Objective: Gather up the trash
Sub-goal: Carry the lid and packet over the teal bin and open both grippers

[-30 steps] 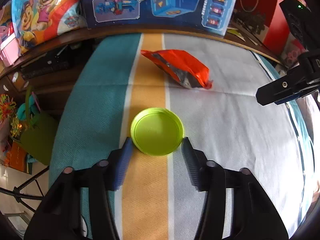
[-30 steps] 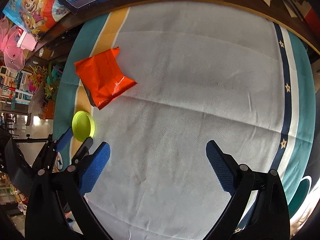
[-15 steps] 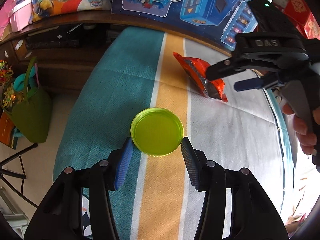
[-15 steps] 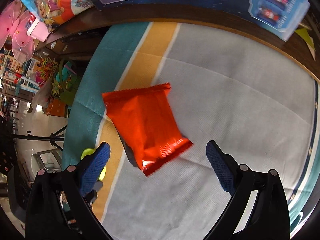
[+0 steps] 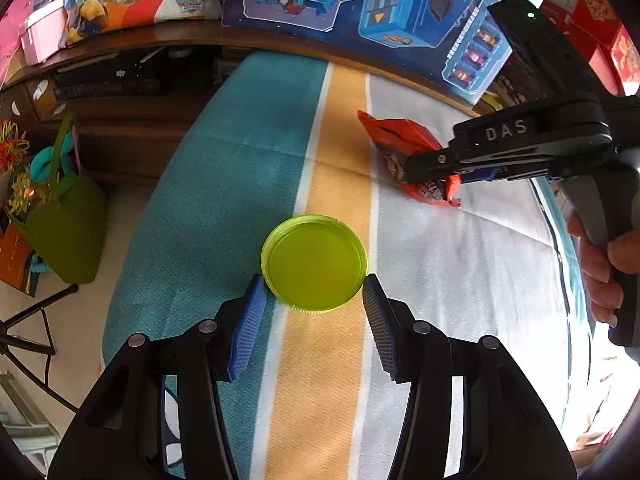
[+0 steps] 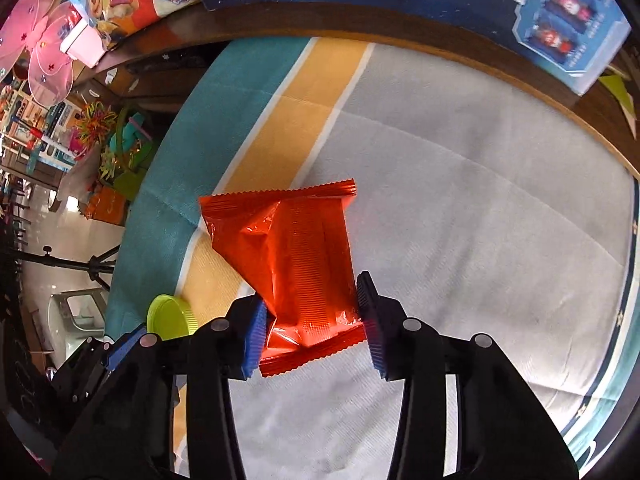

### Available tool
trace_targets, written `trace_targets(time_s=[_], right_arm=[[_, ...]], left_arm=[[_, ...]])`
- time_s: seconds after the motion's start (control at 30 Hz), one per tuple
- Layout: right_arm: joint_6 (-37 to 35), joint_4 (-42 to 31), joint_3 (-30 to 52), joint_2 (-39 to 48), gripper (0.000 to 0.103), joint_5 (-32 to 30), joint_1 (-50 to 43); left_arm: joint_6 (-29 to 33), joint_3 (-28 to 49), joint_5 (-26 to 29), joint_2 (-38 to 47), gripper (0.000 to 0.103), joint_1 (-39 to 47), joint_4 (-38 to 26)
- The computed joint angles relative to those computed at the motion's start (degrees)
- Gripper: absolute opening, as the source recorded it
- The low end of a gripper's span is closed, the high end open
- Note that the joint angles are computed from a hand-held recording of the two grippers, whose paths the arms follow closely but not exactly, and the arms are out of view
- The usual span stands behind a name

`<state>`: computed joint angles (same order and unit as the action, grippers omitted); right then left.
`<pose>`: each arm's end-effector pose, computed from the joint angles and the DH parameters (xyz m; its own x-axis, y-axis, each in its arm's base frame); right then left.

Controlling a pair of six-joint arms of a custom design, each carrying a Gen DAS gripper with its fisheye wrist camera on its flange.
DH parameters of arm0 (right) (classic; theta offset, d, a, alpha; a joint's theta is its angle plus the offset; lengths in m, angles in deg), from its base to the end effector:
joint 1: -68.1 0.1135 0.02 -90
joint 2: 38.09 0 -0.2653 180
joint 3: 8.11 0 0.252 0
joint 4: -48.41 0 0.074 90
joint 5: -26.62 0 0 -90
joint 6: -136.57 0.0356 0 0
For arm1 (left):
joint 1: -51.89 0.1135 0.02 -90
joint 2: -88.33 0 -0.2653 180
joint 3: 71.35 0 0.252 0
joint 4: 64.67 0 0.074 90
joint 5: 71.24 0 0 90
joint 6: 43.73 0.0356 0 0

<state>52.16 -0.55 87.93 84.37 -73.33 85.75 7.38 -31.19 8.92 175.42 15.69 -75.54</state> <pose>0.3942 0.1319 0.1197 -0.9508 -0.2018 -0.2349 -0.2488 0.9495 0.1910 0.1946 -0.1349 0.1021 -0.8507 -0.1440 -0.5056 -0.0330 0.9745 -0.2220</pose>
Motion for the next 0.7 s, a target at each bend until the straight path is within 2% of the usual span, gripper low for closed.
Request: trace_targets(time_s=[0.27, 0.4, 0.53, 0.7], right_arm=[[0.66, 1.74, -11.51, -9.61, 0.039, -2.77, -3.69], [0.38, 3.47, -19.94, -16.39, 0.039, -5.24, -7.51], [-0.93, 4.11, -29.03, -24.41, 0.039, -8.89, -14.27], [-6.21, 1.41, -37.95, -33.58, 0.039, -12.75, -25.13]], left_arm=[[-2.00, 2.04, -2.20, -0.56, 0.051, -5.79, -2.93], [-3.78, 3.55, -3.87, -1.27, 0.051, -10.00, -5.45], [-5.84, 6.15, -5.78, -0.84, 0.051, -15.19, -8.36], [-8.58, 10.50, -7.81, 0.72, 0.051, -21.89, -11.57]])
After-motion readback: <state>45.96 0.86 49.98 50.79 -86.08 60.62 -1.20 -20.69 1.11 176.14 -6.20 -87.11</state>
